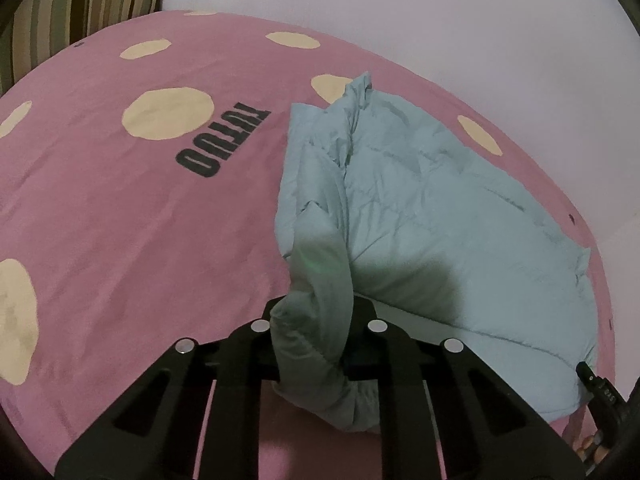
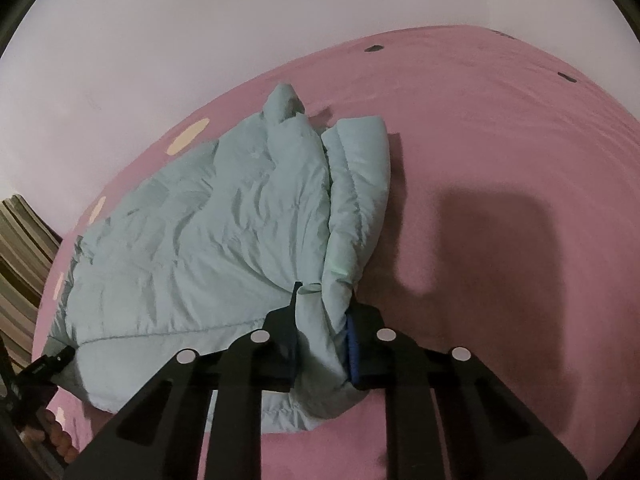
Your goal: Fold large clothes
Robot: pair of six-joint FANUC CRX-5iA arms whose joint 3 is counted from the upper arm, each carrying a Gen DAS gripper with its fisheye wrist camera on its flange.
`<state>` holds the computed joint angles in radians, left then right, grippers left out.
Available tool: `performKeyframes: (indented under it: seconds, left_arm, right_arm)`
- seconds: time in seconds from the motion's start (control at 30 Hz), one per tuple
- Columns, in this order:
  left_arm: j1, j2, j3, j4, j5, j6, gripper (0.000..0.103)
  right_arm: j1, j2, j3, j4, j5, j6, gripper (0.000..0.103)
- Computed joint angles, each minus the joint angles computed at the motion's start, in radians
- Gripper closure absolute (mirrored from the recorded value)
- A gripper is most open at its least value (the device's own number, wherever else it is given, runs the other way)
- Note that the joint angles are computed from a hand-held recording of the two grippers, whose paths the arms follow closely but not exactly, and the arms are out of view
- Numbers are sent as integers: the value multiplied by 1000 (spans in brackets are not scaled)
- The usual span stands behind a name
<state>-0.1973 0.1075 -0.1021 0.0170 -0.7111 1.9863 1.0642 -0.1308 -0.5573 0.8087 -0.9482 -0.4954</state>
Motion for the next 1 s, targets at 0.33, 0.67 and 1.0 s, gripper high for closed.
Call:
performKeyframes:
  seconds: [0.33, 0.67, 1.0]
  left_arm:
    - [29, -218, -188, 37, -38, -37, 90]
    - [37, -489, -389, 14, -111, -1, 90]
    - [52, -614, -480, 22, -136, -7, 85]
  right_arm:
    - [213, -137, -77, 6, -128, -137, 88]
    - [547, -172, -127, -21, -351, -413, 88]
    - [618, -189, -170, -3, -370, -511, 86]
